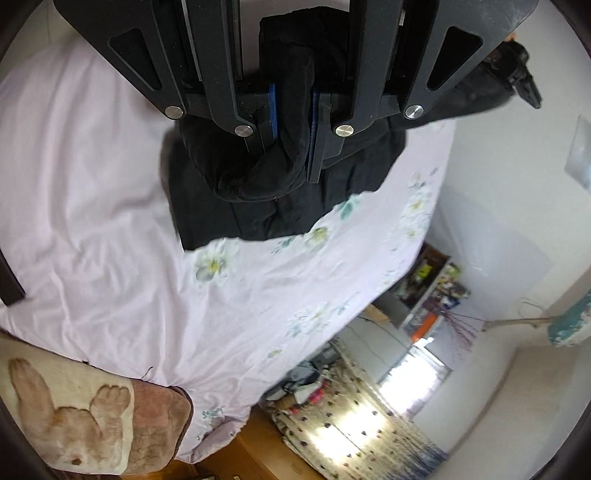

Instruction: Fold large clothes

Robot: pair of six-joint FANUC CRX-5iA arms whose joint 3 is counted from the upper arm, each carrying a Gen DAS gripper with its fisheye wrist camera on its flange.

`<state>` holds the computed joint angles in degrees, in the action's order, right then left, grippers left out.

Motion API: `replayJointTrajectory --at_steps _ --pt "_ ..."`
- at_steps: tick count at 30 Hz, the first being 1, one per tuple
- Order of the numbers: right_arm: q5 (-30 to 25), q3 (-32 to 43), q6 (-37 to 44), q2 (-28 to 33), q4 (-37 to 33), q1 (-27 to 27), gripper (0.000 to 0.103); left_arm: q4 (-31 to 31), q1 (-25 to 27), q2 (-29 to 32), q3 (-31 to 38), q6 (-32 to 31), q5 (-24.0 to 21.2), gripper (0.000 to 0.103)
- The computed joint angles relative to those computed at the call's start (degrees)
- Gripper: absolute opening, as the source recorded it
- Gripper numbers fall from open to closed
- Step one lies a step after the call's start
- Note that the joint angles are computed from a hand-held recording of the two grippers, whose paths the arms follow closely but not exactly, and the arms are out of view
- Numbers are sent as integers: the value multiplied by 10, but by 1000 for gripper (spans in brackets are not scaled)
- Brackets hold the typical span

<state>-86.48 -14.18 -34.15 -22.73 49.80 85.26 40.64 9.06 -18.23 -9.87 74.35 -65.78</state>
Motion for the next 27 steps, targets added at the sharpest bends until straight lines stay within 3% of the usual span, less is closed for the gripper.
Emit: replayJointTrajectory --at_steps 6,11,14,15,16,18,20,23,27 --pt "124 6 97 24 -106 -184 16 -96 -76 131 95 65 34 17" --pt "195 -12 119 35 -161 -261 25 -118 -94 202 136 92 15 22" --pt "249 -47 70 3 -130 -266 44 -96 -86 222 154 89 -13 26" --pt "264 -55 53 -5 -110 -264 57 -78 -81 219 149 73 -10 28" --pt "278 -64 37 -15 -89 -262 63 -64 -77 214 146 61 -8 31" --pt "279 -73 10 -28 -44 -249 66 -41 -71 210 149 52 -10 37" --pt "252 -66 8 -27 -6 -228 69 8 -58 198 133 32 -1 51" --pt "201 -52 20 -16 46 -200 69 6 -53 167 119 32 57 73" --pt "153 -18 76 17 54 -167 69 18 -45 134 92 -5 71 74"
